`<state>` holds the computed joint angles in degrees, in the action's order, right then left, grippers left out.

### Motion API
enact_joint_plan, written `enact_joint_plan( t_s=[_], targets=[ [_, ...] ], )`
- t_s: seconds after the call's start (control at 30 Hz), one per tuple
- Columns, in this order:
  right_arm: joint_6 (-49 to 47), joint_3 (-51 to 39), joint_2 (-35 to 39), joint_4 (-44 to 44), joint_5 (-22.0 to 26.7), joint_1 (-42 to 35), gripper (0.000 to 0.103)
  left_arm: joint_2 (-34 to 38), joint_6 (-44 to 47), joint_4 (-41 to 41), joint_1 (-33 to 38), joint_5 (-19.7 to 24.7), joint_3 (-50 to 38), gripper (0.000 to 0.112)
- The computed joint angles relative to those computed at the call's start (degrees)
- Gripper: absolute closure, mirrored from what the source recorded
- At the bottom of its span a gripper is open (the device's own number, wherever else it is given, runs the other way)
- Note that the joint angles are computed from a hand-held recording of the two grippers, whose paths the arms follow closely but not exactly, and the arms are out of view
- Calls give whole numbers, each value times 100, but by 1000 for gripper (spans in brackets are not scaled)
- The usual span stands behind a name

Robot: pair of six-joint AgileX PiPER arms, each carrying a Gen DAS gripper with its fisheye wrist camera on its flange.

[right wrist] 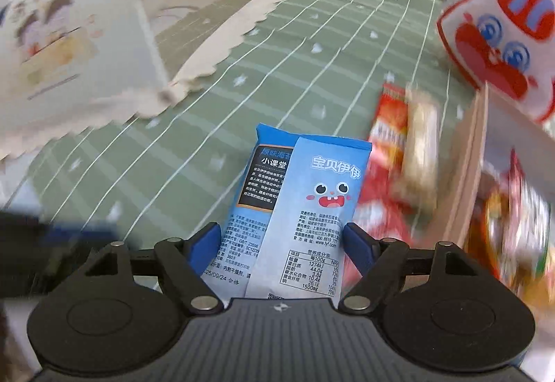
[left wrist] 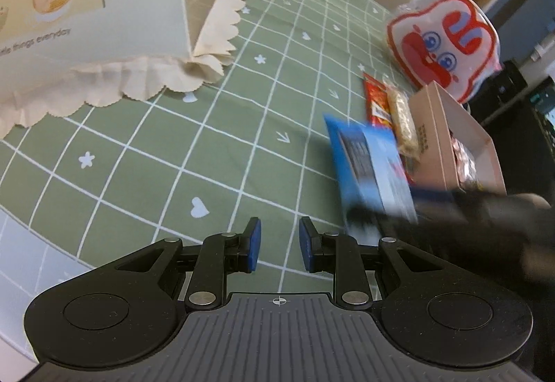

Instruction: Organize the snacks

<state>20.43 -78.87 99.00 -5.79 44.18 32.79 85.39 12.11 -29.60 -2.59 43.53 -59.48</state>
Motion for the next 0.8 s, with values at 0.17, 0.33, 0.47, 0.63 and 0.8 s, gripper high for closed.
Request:
enact_joint_plan(
  t_s=[0.17, 0.33, 0.47, 0.63, 0.8],
  targets=[
    [519, 1513, -1139, -323, -532, 354, 19, 229, 337, -320, -99, -2, -124, 85],
    [641, 2433, -1892, 79, -852, 221, 19, 589, 1135, -1014, -405, 14, -390, 85],
    [1179, 3065, -2568, -113, -1016, 194, 19, 928, 1849, -1233, -903, -265, -746, 85],
    [2156, 3558, -3164, -956, -762, 497, 19, 1806, 1706, -546, -1457, -274, -1783, 85],
    [3258, 3884, -3531, -1867, -424, 892, 19, 2525, 1265, 169, -1778, -186, -2626, 85]
  ],
)
